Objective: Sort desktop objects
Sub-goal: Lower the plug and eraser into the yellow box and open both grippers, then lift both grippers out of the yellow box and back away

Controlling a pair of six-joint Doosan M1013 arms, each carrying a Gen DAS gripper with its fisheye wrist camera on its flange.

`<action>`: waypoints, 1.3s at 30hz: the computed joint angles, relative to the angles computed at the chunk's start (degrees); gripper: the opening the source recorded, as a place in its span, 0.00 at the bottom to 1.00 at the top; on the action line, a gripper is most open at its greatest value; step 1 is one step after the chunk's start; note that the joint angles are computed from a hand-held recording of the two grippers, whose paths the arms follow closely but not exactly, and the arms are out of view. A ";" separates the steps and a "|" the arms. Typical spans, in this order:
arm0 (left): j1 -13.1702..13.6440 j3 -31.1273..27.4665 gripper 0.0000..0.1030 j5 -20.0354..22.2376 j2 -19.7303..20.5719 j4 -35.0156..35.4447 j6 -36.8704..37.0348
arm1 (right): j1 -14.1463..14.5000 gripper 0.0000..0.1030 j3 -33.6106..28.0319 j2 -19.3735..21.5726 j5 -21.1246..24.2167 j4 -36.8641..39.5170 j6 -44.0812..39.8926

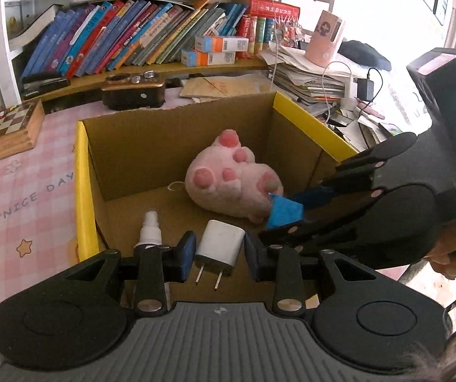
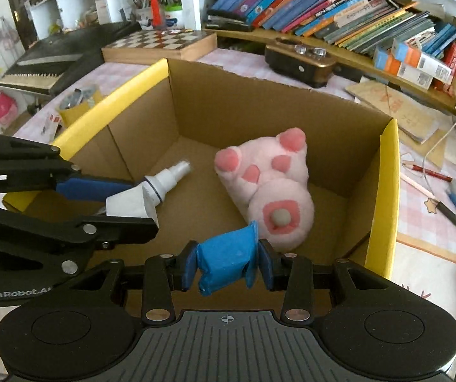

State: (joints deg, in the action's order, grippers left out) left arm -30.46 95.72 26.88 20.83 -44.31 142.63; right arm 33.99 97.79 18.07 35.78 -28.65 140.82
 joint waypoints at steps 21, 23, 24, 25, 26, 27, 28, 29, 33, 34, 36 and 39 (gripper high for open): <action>1.20 8.41 0.98 -13.20 -7.61 -40.27 32.34 | 7.57 0.75 4.00 -4.32 5.80 -36.58 41.45; 1.31 9.69 1.00 -13.78 -8.75 -46.75 38.10 | 8.65 0.77 4.21 -4.30 8.28 -39.24 45.14; 1.30 10.32 1.00 -14.23 -9.27 -50.04 41.13 | 9.23 0.78 4.32 -4.33 9.46 -40.40 46.92; 1.28 10.93 1.00 -14.72 -9.79 -53.08 44.04 | 9.63 0.78 4.40 -4.43 10.03 -40.96 47.85; 1.27 11.47 1.00 -15.22 -10.24 -55.64 46.52 | 10.00 0.78 4.40 -4.48 10.51 -41.32 48.49; 1.26 11.96 1.00 -15.77 -10.65 -57.71 48.46 | 10.44 0.78 4.28 -4.48 11.34 -41.62 49.16; 1.35 12.42 1.00 -15.99 -11.05 -59.19 49.75 | 10.73 0.78 4.19 -4.46 11.85 -41.75 49.57; 1.56 12.87 1.00 -15.77 -11.41 -60.34 50.60 | 11.08 0.78 4.07 -4.48 12.40 -41.86 50.12; 2.57 14.52 1.00 -14.53 -12.71 -61.69 51.04 | 12.72 0.81 3.71 -4.13 15.21 -42.34 52.80; 2.82 14.91 1.00 -14.31 -13.03 -61.51 50.88 | 13.18 0.82 3.65 -3.98 16.03 -42.46 53.43; 3.33 15.66 1.00 -13.87 -13.57 -61.00 50.45 | 14.03 0.82 3.49 -3.66 17.17 -42.13 54.52; 4.36 16.49 1.00 -12.94 -14.15 -57.96 47.42 | 15.14 0.82 2.89 -2.99 18.64 -40.85 54.91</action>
